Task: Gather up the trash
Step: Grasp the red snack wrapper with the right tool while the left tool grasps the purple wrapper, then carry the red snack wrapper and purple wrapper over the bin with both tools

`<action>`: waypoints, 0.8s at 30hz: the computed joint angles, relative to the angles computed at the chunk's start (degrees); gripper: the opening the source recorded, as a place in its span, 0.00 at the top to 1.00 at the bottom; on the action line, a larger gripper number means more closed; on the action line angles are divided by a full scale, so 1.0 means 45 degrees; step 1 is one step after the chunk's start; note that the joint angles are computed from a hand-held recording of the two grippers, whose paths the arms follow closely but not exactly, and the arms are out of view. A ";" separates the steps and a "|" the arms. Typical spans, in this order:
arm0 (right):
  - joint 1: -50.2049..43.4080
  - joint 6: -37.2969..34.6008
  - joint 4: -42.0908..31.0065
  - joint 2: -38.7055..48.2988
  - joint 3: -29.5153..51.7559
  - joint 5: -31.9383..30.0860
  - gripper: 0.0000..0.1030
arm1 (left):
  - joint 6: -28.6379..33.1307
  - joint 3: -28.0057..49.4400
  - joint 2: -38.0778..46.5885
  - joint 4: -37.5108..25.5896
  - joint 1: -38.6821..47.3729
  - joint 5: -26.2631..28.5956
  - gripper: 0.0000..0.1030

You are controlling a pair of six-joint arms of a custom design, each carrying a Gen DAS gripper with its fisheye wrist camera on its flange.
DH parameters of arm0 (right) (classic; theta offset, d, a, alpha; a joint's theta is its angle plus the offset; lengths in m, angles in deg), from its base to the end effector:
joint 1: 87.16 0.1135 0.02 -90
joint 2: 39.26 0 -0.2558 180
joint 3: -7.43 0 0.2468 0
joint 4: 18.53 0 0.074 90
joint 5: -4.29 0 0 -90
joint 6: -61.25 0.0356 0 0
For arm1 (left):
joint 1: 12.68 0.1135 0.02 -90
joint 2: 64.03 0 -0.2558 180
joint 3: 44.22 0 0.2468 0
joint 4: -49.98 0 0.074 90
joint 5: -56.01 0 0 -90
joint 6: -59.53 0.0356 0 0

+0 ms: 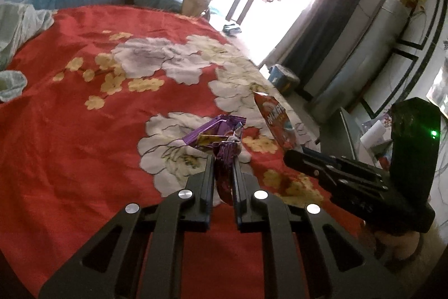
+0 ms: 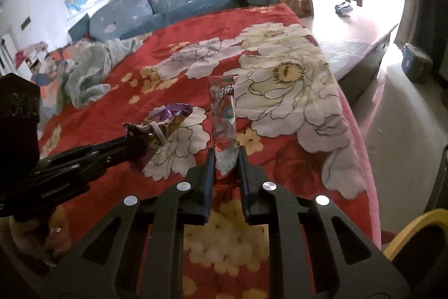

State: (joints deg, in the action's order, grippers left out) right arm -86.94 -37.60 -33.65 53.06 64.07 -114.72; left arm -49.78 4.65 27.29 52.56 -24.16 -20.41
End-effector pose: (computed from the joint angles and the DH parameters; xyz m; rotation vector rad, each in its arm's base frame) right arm 0.2972 0.0184 0.1437 -0.4054 2.3473 0.5484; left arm 0.2839 -0.0662 0.1330 -0.0293 2.3033 -0.5496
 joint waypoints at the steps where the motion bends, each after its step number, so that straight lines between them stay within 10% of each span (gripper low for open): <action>1: -0.0152 0.0018 -0.0045 -0.0326 -0.0200 -0.0117 0.89 | -0.0001 -0.0035 -0.0151 -0.0013 -0.0116 -0.0035 0.89; 24: -0.5073 -0.1253 -0.2111 -0.3568 -0.1565 -0.1803 0.89 | 0.0005 -0.0034 -0.2060 -0.0669 -0.3260 -0.1128 0.89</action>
State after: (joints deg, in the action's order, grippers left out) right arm -109.77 -43.24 -43.15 37.01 57.03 -122.84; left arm -49.76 4.50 18.02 49.55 -38.83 -25.49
